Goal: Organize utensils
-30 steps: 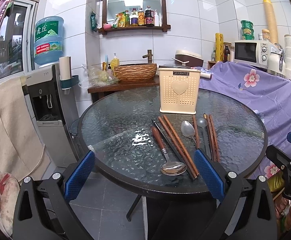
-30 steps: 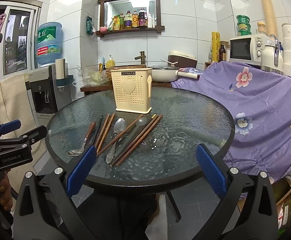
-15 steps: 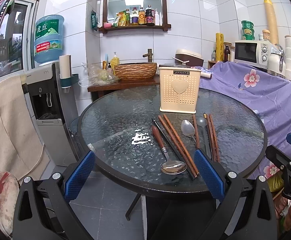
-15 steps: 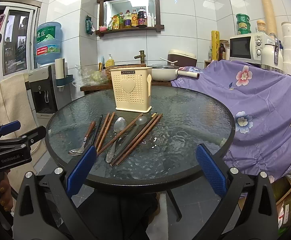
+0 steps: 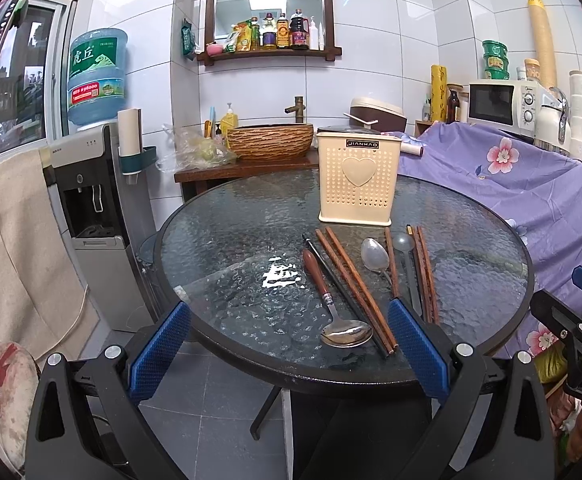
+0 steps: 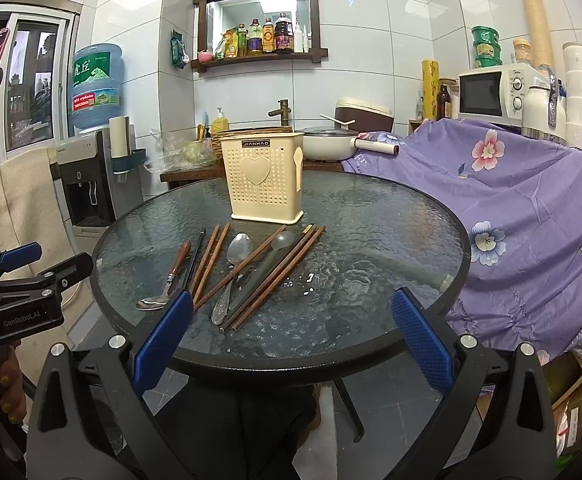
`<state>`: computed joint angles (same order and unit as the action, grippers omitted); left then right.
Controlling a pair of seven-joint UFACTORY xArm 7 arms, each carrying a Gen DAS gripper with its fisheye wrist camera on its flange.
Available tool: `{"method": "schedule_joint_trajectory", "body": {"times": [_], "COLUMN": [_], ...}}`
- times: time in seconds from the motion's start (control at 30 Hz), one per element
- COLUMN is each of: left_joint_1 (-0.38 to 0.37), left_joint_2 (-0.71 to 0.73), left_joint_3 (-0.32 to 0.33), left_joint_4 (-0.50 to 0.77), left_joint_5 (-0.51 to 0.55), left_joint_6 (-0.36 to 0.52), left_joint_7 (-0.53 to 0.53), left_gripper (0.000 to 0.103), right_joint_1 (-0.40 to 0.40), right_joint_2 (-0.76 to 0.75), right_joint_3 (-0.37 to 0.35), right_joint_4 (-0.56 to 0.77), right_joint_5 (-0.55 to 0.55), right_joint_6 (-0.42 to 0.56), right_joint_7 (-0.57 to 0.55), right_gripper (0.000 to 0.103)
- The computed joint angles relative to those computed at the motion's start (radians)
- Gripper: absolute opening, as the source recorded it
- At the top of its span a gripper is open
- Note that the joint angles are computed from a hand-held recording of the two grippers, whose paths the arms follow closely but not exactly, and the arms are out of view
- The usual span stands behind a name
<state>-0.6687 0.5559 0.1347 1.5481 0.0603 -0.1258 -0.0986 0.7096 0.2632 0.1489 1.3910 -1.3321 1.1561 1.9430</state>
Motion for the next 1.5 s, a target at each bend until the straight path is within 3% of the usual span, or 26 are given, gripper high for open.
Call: {"method": "schedule_joint_trajectory", "body": {"times": [0.87,1.03,1.23,1.3,1.37,1.43,1.5], "left_joint_1": [0.010,0.082,0.114,0.170,0.254,0.284,0.276], "left_joint_2": [0.006,0.020,0.056,0.080,0.130,0.184,0.238], "left_joint_3": [-0.012,-0.093,-0.106,-0.174,-0.293,-0.344,-0.349], "left_joint_4": [0.010,0.037,0.103,0.153,0.248,0.345,0.448], "left_joint_5": [0.008,0.018,0.041,0.039,0.012,-0.026,-0.053], "left_joint_6": [0.019,0.056,0.119,0.171,0.273,0.365,0.444], "left_joint_7": [-0.009,0.002,-0.001,0.027,0.097,0.146,0.176], "left_gripper": [0.097,0.097,0.097,0.097,0.097,0.094,0.089], "right_joint_1": [0.000,-0.003,-0.046,-0.070,-0.093,-0.106,-0.121], "right_joint_2": [0.004,0.012,0.006,0.003,0.003,0.003,0.008], "right_joint_3": [0.000,-0.003,-0.015,-0.021,-0.027,-0.036,-0.045], "right_joint_4": [-0.002,0.008,-0.011,-0.020,-0.024,-0.024,-0.015], "right_joint_5": [0.003,0.023,0.111,0.150,0.188,0.202,0.216], "right_joint_6": [-0.004,-0.003,-0.087,-0.131,-0.173,-0.199,-0.229], "right_joint_7": [0.005,-0.012,-0.050,-0.068,-0.094,-0.113,-0.136], "right_gripper": [0.098,0.098,0.098,0.098,0.098,0.097,0.095]}}
